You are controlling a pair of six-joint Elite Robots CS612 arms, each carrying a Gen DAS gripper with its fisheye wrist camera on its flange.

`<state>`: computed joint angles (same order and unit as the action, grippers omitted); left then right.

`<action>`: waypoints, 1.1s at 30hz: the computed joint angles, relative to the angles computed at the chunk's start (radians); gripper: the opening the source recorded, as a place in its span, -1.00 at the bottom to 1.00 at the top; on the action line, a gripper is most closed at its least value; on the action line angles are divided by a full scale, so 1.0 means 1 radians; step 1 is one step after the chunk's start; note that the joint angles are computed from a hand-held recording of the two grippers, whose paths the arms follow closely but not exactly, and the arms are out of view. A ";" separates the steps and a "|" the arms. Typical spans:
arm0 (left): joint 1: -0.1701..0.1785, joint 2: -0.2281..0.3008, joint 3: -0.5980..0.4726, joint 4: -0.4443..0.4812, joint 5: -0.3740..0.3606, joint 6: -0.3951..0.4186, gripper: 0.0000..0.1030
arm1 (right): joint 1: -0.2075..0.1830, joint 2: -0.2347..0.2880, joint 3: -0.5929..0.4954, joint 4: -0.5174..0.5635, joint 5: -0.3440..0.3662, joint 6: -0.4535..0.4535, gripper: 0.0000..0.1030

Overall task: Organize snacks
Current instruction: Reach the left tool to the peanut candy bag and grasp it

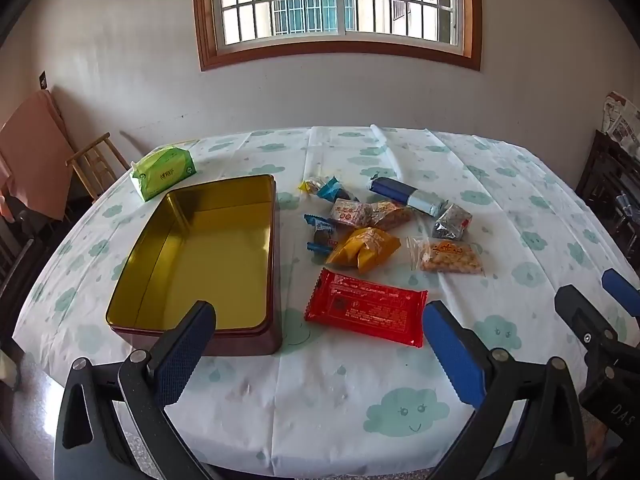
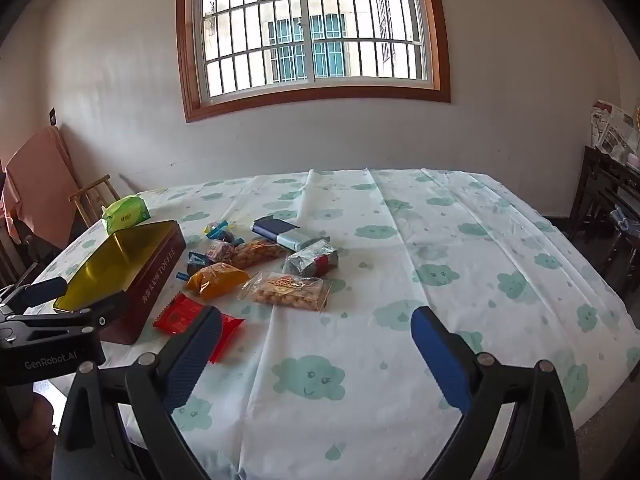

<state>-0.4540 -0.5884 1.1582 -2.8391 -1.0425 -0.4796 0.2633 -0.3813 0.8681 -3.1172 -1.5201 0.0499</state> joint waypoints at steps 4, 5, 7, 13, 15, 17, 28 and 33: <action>0.001 0.000 -0.002 0.019 -0.022 -0.007 0.99 | -0.001 -0.001 0.003 0.008 -0.003 0.001 0.89; 0.001 0.000 -0.001 0.020 -0.023 -0.005 0.99 | 0.000 -0.003 0.009 0.007 -0.001 0.000 0.89; 0.002 0.000 0.000 0.027 -0.035 -0.006 0.99 | -0.003 0.002 0.004 0.015 0.004 0.009 0.89; 0.020 0.001 -0.005 0.058 -0.114 -0.001 0.99 | -0.001 0.000 0.003 0.049 -0.006 -0.001 0.89; 0.026 0.003 -0.008 0.059 -0.143 -0.003 0.99 | -0.002 0.000 0.005 0.053 -0.005 0.002 0.89; 0.029 0.006 -0.011 0.058 -0.159 0.010 0.98 | -0.003 0.001 0.005 0.062 -0.005 0.007 0.89; 0.038 0.027 -0.081 0.139 -0.287 0.135 0.98 | -0.012 0.009 -0.004 0.090 0.001 0.018 0.89; 0.047 0.064 -0.165 0.164 -0.391 0.310 0.98 | -0.019 0.015 -0.011 0.101 0.001 0.032 0.89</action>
